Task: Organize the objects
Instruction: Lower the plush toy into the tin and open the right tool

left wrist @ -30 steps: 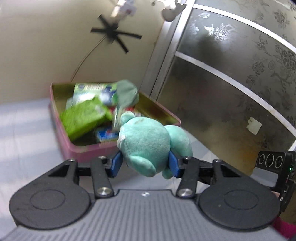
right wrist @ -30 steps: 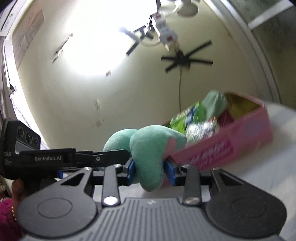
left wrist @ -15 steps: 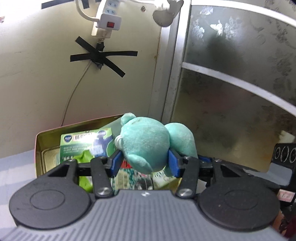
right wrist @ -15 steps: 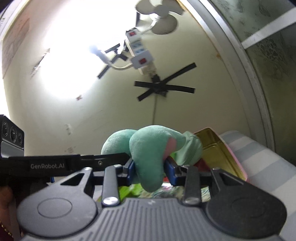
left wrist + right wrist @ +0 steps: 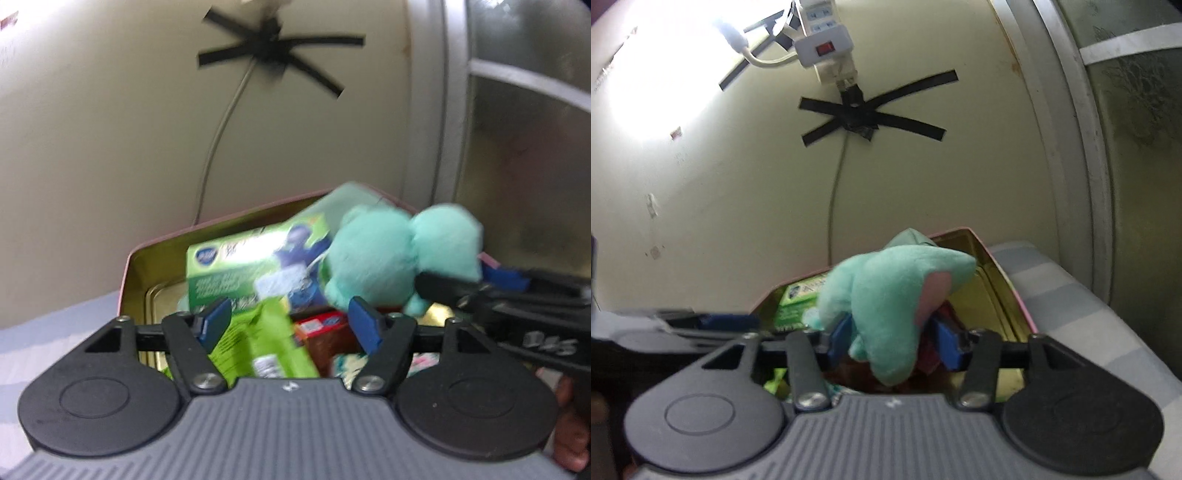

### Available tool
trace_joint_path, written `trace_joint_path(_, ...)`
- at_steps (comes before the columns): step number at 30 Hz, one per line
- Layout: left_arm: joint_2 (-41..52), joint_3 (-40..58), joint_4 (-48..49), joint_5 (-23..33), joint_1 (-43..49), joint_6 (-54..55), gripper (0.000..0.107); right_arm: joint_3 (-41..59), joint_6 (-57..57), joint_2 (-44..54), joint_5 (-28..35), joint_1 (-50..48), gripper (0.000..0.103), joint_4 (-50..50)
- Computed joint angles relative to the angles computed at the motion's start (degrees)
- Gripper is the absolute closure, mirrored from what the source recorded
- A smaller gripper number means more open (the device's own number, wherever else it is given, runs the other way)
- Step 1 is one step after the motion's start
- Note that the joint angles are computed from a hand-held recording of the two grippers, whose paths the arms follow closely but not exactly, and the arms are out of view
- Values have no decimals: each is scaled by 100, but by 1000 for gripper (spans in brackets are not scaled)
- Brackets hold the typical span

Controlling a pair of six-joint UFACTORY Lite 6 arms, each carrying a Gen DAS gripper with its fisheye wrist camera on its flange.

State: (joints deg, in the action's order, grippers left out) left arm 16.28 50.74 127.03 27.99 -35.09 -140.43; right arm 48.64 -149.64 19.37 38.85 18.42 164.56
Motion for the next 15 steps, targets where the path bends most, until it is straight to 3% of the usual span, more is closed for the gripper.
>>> trace_joint_path(7, -56, -26, -347, -52, -8, 272, 35, -319, -416, -97, 377, 131, 39, 469)
trace_joint_path(15, -28, -63, -465, 15, -98, 326, 35, -992, -504, -638, 739, 109, 38, 828)
